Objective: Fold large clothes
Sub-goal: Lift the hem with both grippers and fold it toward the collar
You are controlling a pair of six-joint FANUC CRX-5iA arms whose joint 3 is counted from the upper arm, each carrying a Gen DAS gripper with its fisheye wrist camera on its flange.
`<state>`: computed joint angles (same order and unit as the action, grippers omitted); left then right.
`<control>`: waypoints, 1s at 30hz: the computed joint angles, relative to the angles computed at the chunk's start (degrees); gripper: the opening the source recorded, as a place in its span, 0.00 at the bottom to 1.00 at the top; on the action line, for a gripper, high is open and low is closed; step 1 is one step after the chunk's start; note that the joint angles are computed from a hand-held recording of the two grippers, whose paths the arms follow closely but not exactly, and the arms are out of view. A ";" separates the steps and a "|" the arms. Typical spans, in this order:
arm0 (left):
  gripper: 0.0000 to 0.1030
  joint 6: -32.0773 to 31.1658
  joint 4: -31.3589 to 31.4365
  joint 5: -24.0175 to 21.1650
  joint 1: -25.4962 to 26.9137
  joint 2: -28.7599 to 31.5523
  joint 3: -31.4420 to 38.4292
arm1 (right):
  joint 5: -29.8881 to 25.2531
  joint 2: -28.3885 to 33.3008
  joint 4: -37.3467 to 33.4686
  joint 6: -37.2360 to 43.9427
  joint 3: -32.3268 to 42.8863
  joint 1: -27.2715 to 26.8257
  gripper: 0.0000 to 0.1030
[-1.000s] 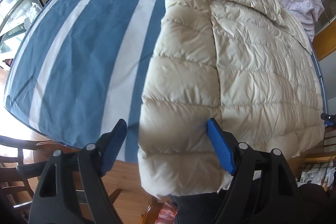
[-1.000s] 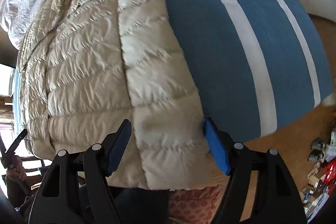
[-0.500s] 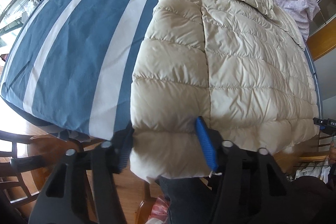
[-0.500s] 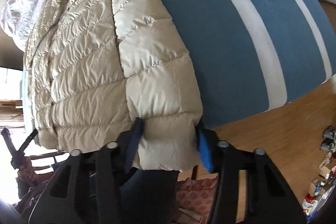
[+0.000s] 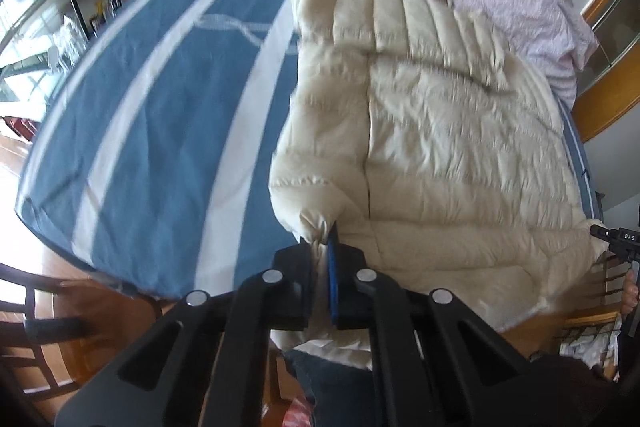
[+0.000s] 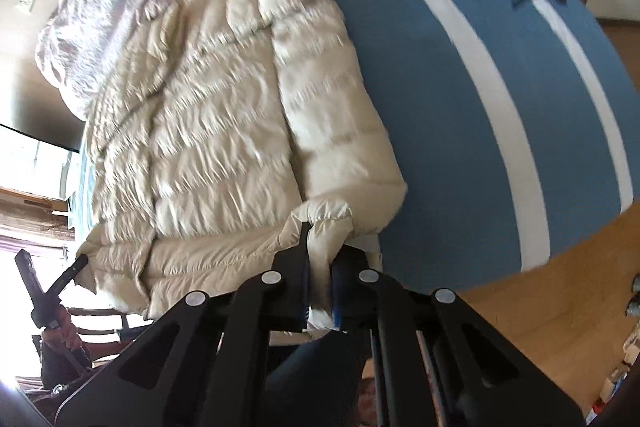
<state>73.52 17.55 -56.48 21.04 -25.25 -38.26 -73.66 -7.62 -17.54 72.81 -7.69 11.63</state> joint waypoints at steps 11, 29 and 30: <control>0.07 6.88 -5.30 6.75 -5.51 10.07 13.40 | 5.47 7.26 1.97 0.07 10.65 0.10 0.08; 0.07 27.51 -21.76 6.79 -13.25 36.15 45.73 | 10.88 31.95 6.05 -5.17 37.09 0.88 0.08; 0.07 28.19 -22.20 5.99 -13.40 37.79 47.45 | 10.62 33.14 6.12 -5.49 38.28 0.89 0.08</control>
<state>101.71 -4.65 -50.48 7.64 12.54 9.19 -63.04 25.52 -11.42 67.32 30.60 12.51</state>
